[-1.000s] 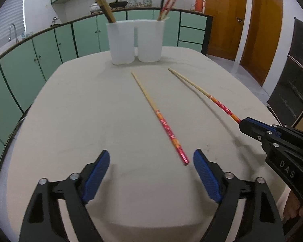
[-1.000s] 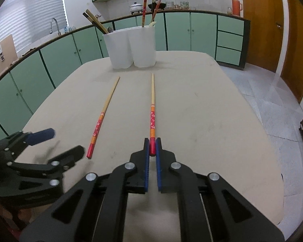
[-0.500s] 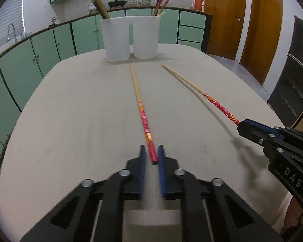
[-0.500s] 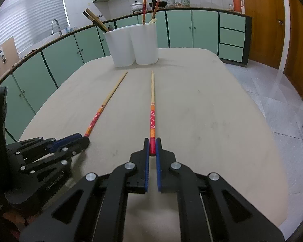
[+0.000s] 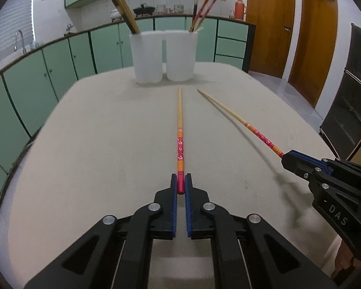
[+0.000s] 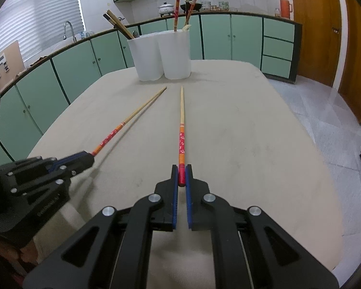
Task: Organize utensils
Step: 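Lift both red-patterned chopsticks off the mat with both grippers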
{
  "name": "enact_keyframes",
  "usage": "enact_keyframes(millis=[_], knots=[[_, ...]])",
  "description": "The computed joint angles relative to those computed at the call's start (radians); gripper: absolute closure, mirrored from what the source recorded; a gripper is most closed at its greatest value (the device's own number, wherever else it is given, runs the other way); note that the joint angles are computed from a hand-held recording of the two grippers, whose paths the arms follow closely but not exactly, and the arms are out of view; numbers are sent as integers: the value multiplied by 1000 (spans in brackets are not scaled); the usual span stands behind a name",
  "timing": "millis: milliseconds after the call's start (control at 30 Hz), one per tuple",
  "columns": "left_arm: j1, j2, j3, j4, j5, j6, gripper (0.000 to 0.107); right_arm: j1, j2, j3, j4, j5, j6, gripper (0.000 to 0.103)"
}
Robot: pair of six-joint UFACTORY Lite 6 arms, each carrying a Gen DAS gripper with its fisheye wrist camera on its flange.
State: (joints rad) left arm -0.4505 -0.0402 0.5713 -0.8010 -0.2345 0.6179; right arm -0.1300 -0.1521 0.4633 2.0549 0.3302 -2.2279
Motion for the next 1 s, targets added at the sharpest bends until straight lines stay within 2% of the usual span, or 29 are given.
enact_keyframes(millis=[233,467,633,1000], knots=[[-27,-135,-24,-290,-30,308,101,3,-73,-15,-31,-8,20,98],[-24,-237,10,-549,-15,590,101,-19,-155,7,-188,-3,166,98],[-19,-282,42,-632,-4,687,101,-59,-197,62,-391,49,380,98],[23,-272,163,-651,28,737,101,-113,-188,237,-583,153,604,98]])
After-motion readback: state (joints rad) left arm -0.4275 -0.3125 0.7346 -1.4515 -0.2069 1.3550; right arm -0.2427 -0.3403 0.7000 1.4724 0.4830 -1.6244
